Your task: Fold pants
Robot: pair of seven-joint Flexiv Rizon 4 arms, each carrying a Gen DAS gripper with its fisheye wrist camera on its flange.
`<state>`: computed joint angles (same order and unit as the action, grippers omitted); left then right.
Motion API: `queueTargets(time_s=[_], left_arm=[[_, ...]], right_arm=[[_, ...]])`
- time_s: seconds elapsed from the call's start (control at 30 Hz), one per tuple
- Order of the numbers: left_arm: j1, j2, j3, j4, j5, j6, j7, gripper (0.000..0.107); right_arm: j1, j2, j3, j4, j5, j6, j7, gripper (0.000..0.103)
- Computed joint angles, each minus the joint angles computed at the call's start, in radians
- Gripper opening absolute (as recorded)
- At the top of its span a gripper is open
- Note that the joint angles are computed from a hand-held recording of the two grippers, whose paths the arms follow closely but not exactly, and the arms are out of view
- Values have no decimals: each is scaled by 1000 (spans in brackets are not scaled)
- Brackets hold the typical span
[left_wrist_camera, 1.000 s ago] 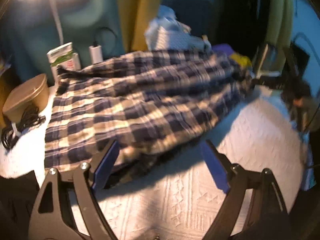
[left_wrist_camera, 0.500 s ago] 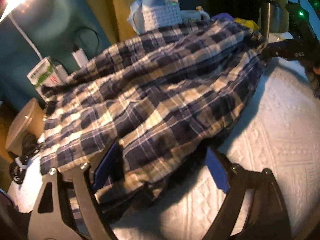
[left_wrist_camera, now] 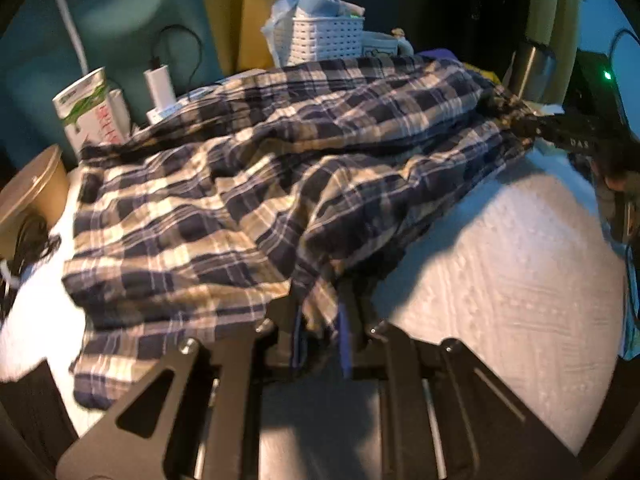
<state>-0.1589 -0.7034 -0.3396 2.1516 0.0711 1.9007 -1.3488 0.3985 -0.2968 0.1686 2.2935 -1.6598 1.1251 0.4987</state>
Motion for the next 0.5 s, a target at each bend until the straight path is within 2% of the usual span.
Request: queueTargets(time_s=[0.37, 0.5], left_arm=[[81, 90, -48, 189, 65, 109, -154, 14], [122, 131, -46, 253, 93, 140, -227, 16]], right_arm=[[114, 200, 104, 135, 299, -146, -161, 20], [135, 236, 122, 203, 371, -150, -132, 20]])
